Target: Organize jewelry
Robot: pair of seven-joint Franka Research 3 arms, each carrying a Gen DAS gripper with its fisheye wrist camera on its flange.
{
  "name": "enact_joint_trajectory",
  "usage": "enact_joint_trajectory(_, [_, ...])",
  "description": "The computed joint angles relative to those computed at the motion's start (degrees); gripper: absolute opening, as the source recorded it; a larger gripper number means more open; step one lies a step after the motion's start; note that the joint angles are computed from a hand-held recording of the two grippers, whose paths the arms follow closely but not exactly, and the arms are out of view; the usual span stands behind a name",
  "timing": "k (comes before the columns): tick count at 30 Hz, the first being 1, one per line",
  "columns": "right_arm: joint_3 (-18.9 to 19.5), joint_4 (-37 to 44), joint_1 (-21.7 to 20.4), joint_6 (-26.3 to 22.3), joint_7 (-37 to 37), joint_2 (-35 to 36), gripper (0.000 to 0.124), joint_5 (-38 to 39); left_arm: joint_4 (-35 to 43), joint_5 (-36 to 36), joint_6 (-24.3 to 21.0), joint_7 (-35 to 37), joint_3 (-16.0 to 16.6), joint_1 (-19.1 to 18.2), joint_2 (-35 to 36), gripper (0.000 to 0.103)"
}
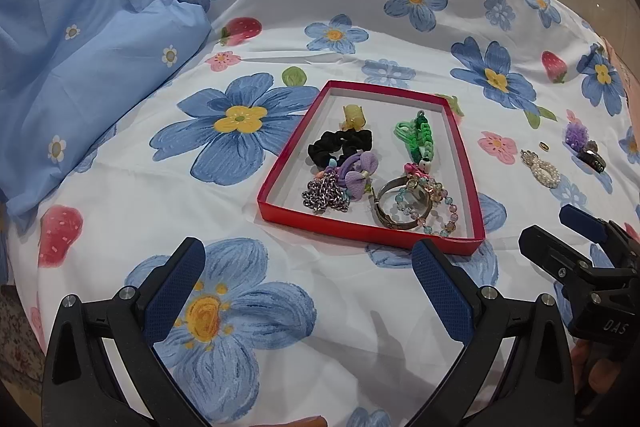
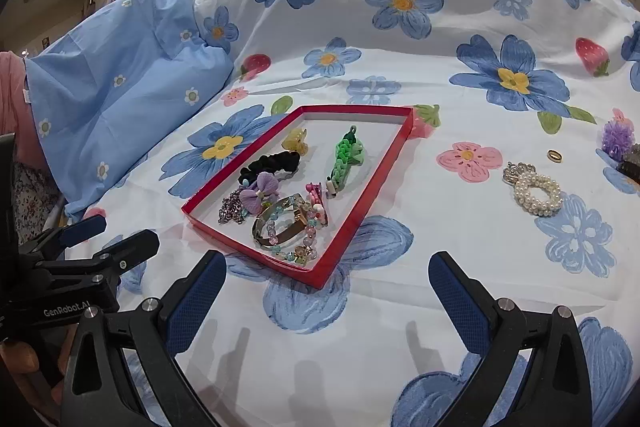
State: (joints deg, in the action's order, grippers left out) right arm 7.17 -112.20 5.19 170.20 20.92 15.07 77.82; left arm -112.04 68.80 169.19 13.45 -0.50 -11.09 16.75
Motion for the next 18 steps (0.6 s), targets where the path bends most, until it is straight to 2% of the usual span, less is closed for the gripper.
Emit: enact_joint_trajectory(18, [-0.06, 0.11, 0.08, -0.08, 0.01, -0.08, 0.102, 0.02, -0.02, -0.19, 0.01, 0.13, 0.08, -0.13, 0.02, 0.103])
